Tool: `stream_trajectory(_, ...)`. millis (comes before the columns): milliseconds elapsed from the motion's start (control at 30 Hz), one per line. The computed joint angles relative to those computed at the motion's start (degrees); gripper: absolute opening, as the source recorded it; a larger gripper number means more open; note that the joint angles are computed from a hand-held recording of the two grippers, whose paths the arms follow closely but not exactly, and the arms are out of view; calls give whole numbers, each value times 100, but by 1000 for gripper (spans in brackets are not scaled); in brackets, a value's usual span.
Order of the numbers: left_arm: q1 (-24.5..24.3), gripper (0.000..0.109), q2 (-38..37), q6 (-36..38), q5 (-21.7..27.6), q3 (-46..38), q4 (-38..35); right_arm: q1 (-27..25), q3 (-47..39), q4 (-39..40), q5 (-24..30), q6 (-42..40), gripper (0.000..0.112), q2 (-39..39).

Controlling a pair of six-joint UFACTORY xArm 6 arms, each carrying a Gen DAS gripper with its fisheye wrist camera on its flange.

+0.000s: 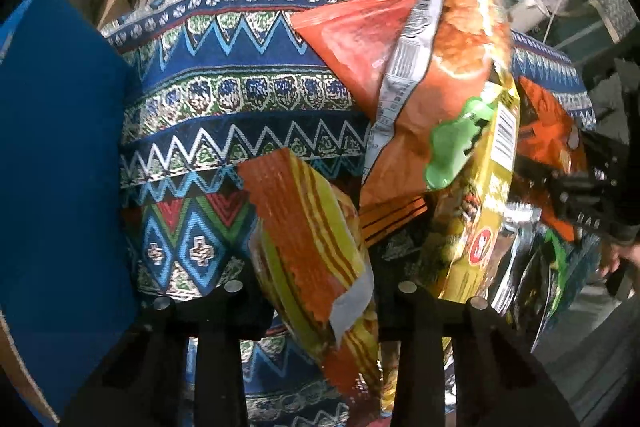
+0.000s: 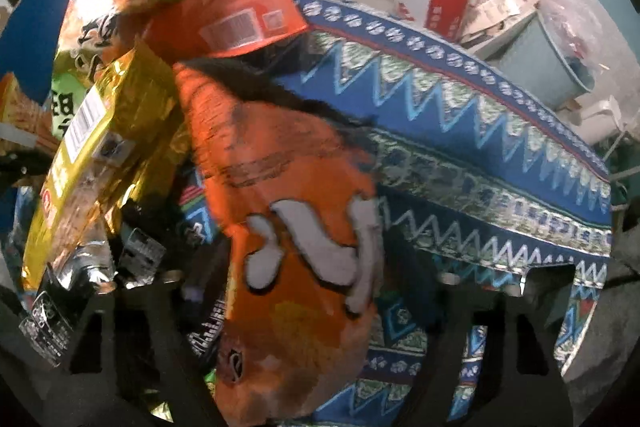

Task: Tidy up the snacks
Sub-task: 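Grasp the red-yellow striped bag with the left tool while the right grasps the orange octopus bag, then carry both bags over the cardboard box and open the left tool to drop the striped bag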

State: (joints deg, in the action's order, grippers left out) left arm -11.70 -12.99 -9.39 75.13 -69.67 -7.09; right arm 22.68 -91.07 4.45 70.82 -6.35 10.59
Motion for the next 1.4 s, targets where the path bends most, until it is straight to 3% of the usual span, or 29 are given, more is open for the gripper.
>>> stream_trajectory(133,-178,35,-243,5,109,30,358,80,136,-242,-120,3,48,-140)
stream_trajectory(733,-949,35,-1168,-125,62,-105,1392,342,-21,-389,-326,501,46,-754)
stream_trajectory(1400,-491,35,-1601,107,-412,-171,1713,911,-1273,-61,-344,611,47,-535)
